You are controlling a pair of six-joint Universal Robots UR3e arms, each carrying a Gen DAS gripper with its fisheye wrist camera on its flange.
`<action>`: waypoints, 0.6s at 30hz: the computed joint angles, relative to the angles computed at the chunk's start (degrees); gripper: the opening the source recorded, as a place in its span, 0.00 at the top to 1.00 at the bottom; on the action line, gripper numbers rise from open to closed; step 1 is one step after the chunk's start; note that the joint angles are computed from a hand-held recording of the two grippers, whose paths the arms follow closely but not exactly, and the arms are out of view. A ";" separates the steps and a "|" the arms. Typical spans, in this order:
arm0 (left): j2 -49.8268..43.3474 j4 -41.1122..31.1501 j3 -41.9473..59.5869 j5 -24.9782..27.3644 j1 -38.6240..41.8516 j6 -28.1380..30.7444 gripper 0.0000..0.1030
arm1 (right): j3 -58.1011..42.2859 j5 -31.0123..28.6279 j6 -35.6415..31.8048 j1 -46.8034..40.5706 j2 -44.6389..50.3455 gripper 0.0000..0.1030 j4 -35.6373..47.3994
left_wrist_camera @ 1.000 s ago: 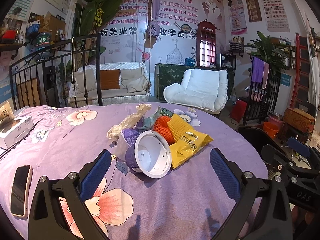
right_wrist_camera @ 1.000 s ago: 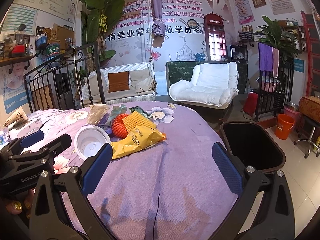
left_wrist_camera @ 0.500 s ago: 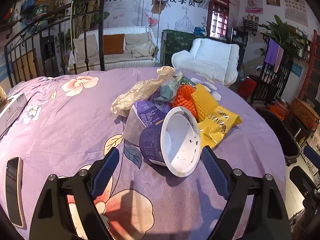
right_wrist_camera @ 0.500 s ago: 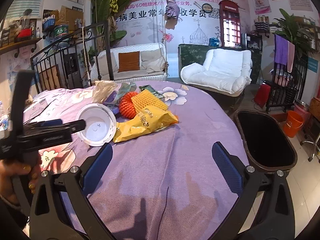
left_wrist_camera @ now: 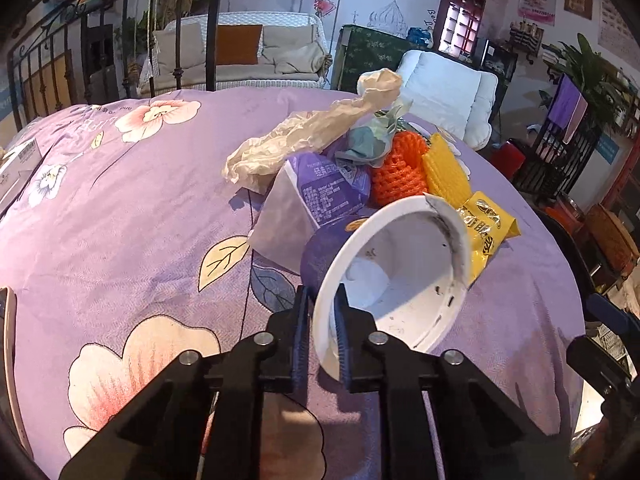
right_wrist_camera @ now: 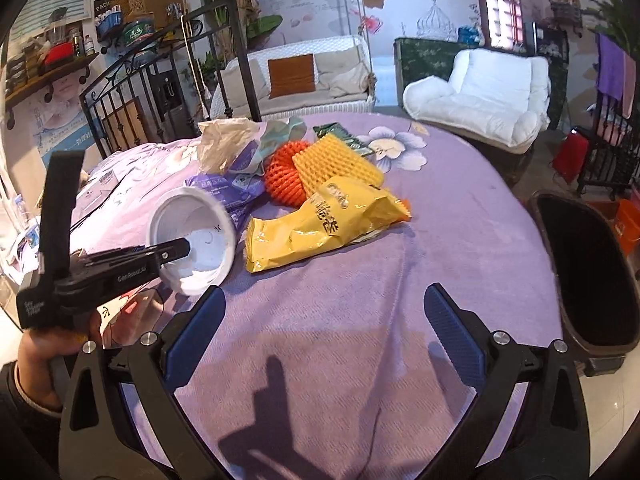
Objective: Collect trash
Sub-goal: 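Grasp the white paper cup with the left tool while the right tool grasps the yellow wrapper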
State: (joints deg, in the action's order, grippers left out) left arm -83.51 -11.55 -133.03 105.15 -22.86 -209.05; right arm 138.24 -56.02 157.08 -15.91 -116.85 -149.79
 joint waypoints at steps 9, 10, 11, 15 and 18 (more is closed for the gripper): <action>5.52 1.33 -4.79 -1.63 2.55 -0.80 0.92 | -14.91 -2.33 9.72 7.62 21.64 0.05 -2.05; 5.99 1.44 -5.03 -1.80 2.81 -1.00 0.92 | -17.13 -2.44 11.06 8.34 24.09 0.07 -1.66; 6.86 1.43 -5.61 -1.99 3.13 -1.12 0.92 | -19.42 -2.57 12.26 9.08 26.54 0.10 -1.01; 8.04 1.54 -6.62 -2.46 3.99 -0.93 0.92 | -29.44 -3.21 18.09 11.86 36.63 0.26 3.35; 9.33 1.72 -7.49 -2.64 4.34 -0.96 0.92 | -33.42 -3.59 21.54 12.95 41.19 0.40 3.77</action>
